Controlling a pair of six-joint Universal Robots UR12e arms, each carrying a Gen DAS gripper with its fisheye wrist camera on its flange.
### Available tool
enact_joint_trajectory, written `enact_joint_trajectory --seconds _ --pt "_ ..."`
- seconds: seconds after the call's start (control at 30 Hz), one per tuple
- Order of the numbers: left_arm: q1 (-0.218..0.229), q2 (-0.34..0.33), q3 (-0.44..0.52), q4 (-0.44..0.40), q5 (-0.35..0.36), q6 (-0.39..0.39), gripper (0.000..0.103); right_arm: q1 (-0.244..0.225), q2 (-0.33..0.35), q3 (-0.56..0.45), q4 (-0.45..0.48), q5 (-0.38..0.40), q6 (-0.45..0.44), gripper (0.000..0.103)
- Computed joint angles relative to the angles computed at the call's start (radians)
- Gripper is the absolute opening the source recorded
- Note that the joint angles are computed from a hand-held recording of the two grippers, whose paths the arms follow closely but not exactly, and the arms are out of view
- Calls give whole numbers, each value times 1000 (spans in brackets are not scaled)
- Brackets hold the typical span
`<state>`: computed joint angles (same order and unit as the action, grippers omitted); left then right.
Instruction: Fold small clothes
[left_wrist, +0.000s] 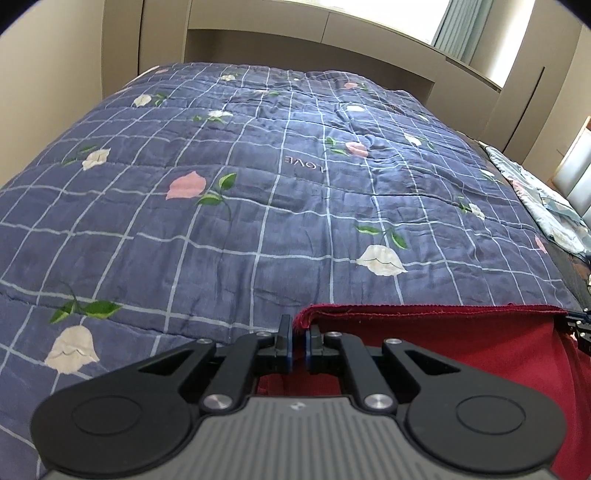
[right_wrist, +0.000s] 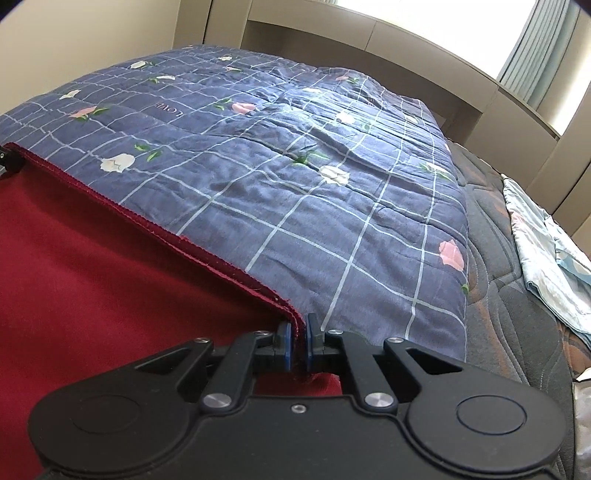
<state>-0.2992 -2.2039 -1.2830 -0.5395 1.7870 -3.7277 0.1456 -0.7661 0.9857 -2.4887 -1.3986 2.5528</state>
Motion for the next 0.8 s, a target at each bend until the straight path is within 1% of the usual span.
enact_joint_trajectory --seconds 0.13,0.33,0.43,0.5,0.53,0.57,0.6,0.63,0.67,0.7,0.77,0.8 --pt "2 -3 1 4 -2 13 6 1 7 -4 -3 0 6 7" --pt "5 -8 0 2 -11 6 6 2 10 -3 -15 -4 10 7" --pt "6 -12 0 -5 -15 -3 7 4 12 1 -29 -15 12 10" --pt "6 -14 -2 -2 -18 -7 10 6 11 10 -48 -26 20 16" --pt "6 -15 0 -9 -18 -9 23 6 11 14 -57 -29 24 17" --pt "6 -15 3 -21 -20 -10 34 6 9 23 -75 -30 30 22" --pt "5 -15 6 -37 -14 -19 65 6 6 32 -99 -38 40 33" --pt "2 -13 9 -54 -2 -36 85 7 4 44 -133 -52 59 40" --pt "-1 -9 3 -49 13 -46 89 6 1 57 -168 -65 83 62" --pt "-5 -5 -4 -38 31 -51 90 5 -4 72 -206 -74 107 85" --pt "-20 2 -13 -31 96 -65 97 4 -15 114 -313 -98 159 102" --pt "-33 2 -16 -24 154 -84 103 6 -21 137 -372 -127 180 102"
